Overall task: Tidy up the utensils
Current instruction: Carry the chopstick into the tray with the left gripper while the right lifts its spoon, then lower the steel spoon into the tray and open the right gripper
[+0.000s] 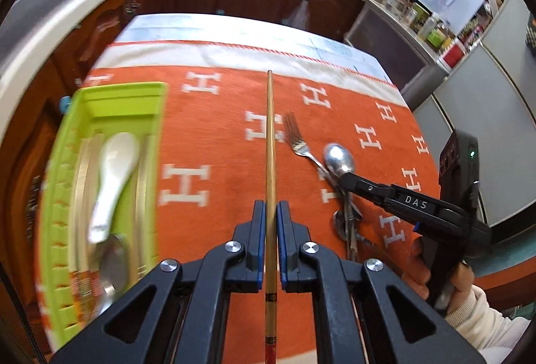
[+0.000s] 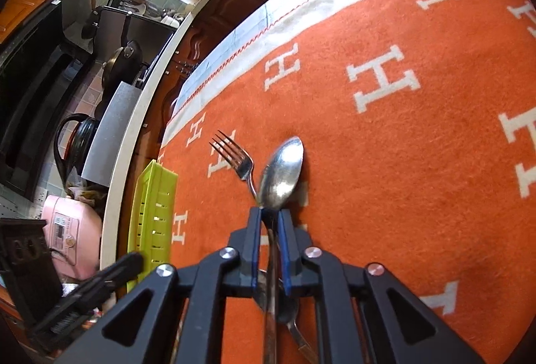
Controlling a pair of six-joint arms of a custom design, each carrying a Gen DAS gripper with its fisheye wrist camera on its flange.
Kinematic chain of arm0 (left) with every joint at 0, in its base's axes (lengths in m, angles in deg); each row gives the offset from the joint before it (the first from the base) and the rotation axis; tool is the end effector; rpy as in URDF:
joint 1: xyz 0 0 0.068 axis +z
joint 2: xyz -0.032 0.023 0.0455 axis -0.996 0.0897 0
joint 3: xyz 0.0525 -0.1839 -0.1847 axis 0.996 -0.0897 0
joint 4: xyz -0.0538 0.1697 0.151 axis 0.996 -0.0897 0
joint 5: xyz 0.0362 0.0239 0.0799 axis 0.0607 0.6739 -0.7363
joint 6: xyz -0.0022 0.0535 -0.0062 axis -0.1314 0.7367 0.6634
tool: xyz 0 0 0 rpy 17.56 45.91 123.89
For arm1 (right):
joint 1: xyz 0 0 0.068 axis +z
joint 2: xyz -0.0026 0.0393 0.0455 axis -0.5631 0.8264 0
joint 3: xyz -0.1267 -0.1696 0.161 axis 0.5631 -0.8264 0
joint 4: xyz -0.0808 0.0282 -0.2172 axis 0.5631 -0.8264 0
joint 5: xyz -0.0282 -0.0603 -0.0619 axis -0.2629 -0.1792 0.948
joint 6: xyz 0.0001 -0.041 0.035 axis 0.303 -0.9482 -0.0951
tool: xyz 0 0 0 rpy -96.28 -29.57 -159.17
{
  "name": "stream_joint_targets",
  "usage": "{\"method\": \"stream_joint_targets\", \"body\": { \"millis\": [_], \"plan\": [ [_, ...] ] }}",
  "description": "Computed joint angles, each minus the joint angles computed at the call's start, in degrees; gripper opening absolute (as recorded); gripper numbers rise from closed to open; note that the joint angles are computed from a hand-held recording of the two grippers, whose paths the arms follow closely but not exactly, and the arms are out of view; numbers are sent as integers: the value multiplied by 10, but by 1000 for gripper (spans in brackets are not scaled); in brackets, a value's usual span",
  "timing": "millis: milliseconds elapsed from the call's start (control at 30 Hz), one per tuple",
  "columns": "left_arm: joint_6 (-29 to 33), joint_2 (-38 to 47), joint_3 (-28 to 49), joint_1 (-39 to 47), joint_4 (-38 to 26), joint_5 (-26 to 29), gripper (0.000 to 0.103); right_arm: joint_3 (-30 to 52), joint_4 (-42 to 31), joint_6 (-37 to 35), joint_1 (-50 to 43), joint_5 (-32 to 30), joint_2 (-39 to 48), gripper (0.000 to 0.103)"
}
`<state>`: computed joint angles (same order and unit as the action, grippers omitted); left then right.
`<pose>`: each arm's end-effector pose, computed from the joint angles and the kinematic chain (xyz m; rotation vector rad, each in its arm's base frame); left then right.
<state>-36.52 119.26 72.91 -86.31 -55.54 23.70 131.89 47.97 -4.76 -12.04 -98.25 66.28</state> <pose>0.2240 -0.0133 0.2514 -0.1164 2.6070 -0.3519 0.3040 0.1409 0.1469 0.1227 2.5504 0.9913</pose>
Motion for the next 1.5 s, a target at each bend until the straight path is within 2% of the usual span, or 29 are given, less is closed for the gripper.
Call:
{"method": "stream_joint_targets", "body": {
  "millis": [200, 333, 433, 600, 833, 1033, 1233, 1500],
  "plan": [
    [83, -63, 44, 120, -98, -22, 4, -11, 7, 3, 9, 17, -18, 2],
    [153, -77, 44, 207, -115, -34, 4, -21, 16, -1, 17, 26, -41, 2],
    [203, -64, 29, 277, -104, -21, 4, -22, 15, -13, 29, 43, -56, 2],
    [249, -41, -16, 336, -65, -3, 4, -18, 4, -23, 48, 47, -85, 2],
    [242, -21, -66, 332, 2, 13, 4, 24, -39, -42, 88, 37, -136, 2],
    [226, 19, -84, 324, 64, 14, 4, 128, -98, -70, 154, 51, -104, 2],
    [231, 42, -103, 321, 104, 21, 4, 278, -173, -110, 226, 80, 12, 2],
    [233, 9, -110, 359, 88, 79, 19, 460, -306, -160, 282, 134, 160, 2]
  ]
}}
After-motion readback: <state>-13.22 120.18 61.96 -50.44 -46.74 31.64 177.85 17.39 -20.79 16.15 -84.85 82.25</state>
